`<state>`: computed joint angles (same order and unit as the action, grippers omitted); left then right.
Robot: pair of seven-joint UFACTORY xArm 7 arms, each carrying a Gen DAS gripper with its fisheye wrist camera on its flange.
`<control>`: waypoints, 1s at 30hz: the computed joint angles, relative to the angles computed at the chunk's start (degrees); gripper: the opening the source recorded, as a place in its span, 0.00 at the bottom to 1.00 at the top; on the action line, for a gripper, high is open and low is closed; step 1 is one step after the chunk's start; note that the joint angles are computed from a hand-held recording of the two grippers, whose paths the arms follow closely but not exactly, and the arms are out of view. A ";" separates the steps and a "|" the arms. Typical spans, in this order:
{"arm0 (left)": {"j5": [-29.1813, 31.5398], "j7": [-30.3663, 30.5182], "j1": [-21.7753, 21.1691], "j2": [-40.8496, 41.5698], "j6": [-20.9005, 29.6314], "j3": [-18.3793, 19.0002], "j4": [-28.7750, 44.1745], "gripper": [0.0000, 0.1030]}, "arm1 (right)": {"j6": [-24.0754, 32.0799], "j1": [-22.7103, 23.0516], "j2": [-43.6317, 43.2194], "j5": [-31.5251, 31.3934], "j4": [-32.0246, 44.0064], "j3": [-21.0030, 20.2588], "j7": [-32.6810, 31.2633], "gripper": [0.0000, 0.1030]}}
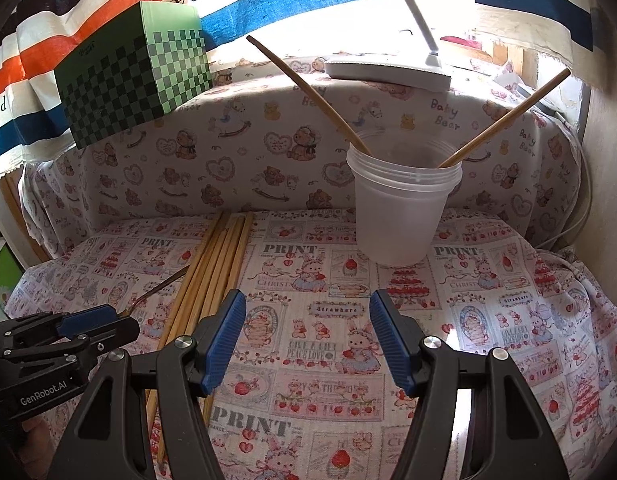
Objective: Organize utensils
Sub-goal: 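Position the open left tool fingers around the chopsticks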
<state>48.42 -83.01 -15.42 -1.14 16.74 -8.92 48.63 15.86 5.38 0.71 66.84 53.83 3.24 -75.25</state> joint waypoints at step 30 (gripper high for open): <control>3.69 -1.69 -6.84 5.34 18.64 0.94 6.87 0.34 | -3.15 -0.19 0.92 0.36 0.49 0.59 -0.32 0.65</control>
